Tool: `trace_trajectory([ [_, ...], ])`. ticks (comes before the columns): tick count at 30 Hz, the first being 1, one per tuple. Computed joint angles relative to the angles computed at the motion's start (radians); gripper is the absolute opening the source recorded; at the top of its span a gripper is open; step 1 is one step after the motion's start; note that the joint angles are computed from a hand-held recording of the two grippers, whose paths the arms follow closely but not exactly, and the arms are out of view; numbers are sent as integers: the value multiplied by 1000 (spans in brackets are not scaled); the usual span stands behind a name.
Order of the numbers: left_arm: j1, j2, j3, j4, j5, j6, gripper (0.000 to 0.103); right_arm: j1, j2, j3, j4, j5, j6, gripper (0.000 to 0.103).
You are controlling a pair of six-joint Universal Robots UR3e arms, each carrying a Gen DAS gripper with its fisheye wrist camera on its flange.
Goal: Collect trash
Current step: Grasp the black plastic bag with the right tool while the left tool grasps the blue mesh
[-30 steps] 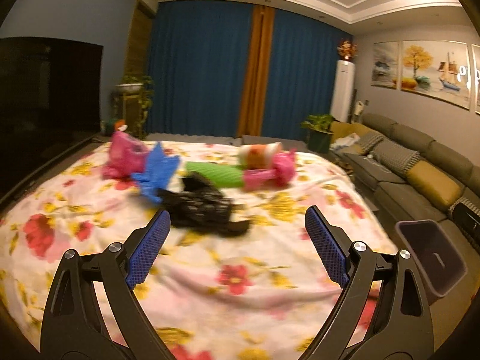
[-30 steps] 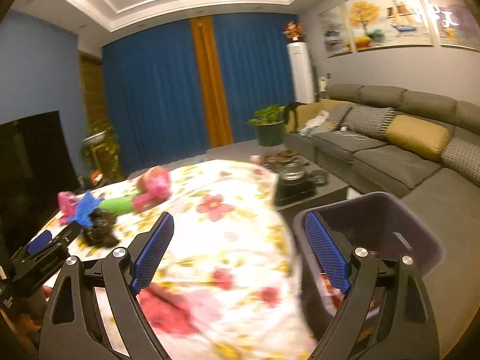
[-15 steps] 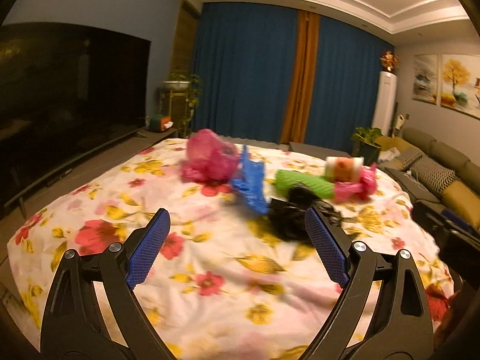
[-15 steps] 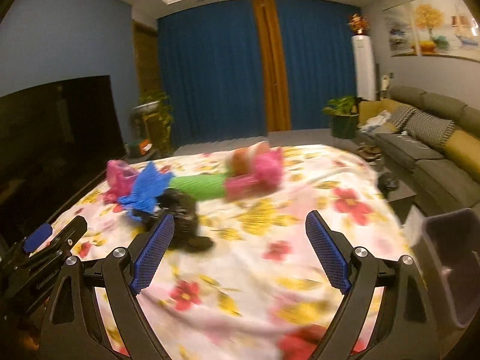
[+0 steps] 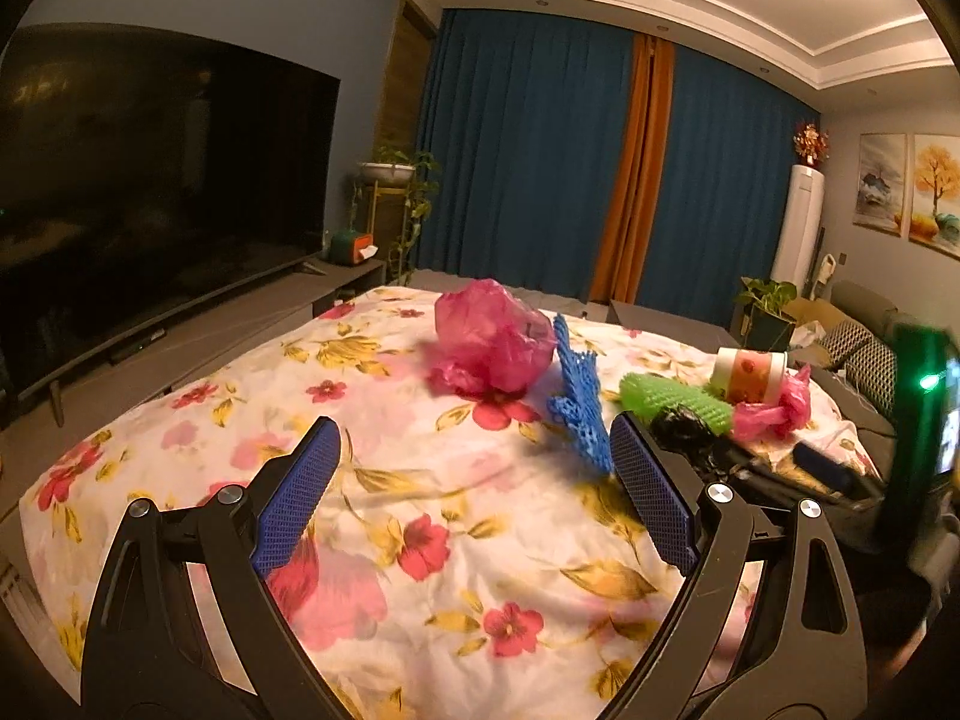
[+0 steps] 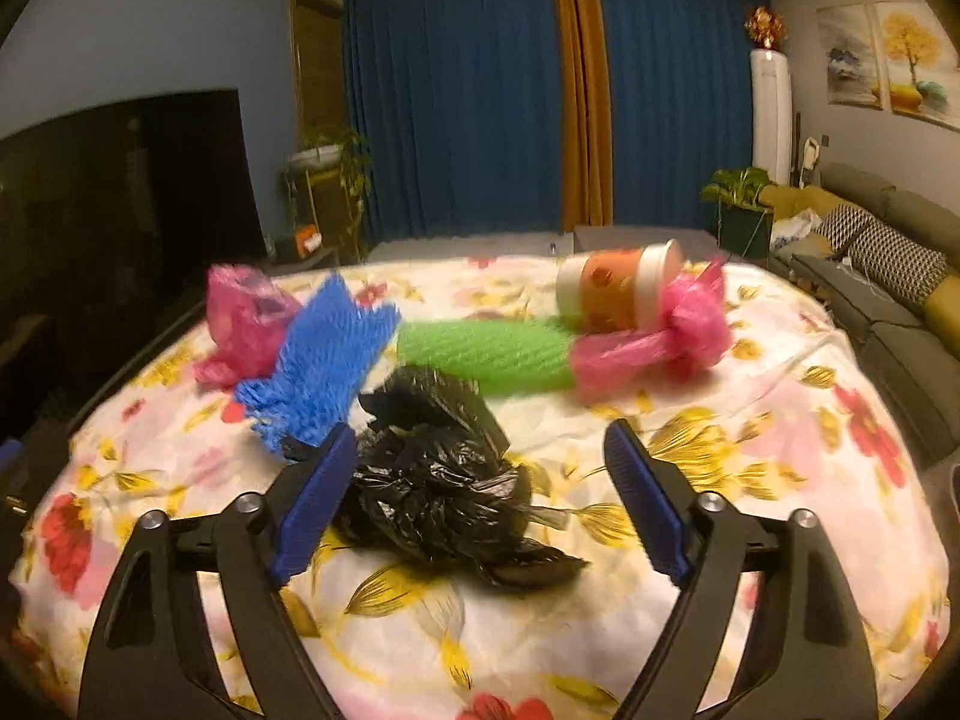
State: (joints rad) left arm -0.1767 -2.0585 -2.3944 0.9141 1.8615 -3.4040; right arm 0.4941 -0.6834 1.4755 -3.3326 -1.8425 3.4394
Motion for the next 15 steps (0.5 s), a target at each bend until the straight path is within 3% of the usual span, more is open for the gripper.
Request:
trace_trajectory([
  [3, 8, -7, 15, -9, -9, 4, 90, -18, 20, -39, 77, 42, 8, 71],
  [8, 19, -20, 42, -27, -31, 1, 90, -41, 34, -64, 135, 134, -19, 48],
  [15, 16, -37, 84, -76, -63, 0, 90, -42, -2, 19, 42, 148, -16, 35],
])
